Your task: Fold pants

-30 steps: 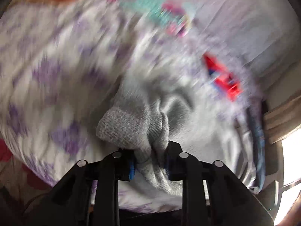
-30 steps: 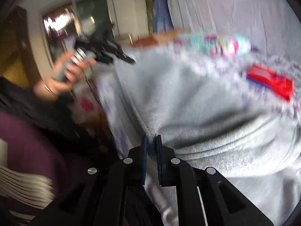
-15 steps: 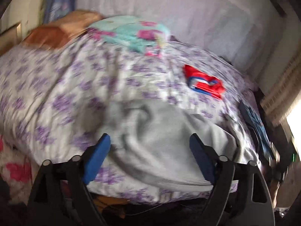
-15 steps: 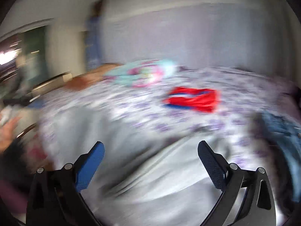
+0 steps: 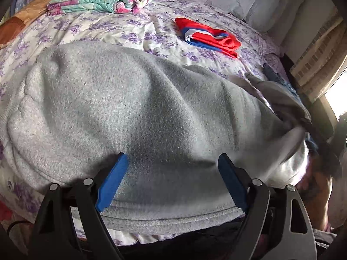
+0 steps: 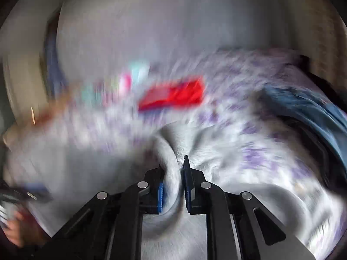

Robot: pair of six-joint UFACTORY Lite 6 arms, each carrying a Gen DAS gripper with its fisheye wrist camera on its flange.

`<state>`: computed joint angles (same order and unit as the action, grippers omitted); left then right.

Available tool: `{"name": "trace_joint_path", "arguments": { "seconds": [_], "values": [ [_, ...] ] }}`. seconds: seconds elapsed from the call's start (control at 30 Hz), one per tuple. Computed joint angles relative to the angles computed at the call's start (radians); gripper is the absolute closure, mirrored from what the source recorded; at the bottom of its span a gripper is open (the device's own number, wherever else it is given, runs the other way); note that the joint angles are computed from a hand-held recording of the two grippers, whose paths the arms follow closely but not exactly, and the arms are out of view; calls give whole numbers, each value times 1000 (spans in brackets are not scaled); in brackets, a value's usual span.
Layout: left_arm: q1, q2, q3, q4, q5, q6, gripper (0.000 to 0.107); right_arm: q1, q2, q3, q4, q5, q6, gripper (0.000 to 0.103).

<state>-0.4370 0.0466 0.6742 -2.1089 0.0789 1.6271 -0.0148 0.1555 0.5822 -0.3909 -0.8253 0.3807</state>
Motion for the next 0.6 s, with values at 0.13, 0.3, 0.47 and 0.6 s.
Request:
{"name": "trace_joint_path", "arguments": {
  "seconds": [0.13, 0.3, 0.47, 0.6],
  "values": [
    [-7, 3, -2, -103, 21, 92, 24, -279, 91, -259, -156, -373, 152, 79],
    [-7, -1, -1, 107, 13, -96, 24, -320, 188, -301, -63, -424, 49, 56],
    [-11, -14, -20, -43, 11, 46, 24, -91, -216, -450, 460, -293, -362, 29],
    [-24, -18, -23, -139, -4, 129, 24, 165, -344, -430, 668, -201, -600, 18]
  ]
}}
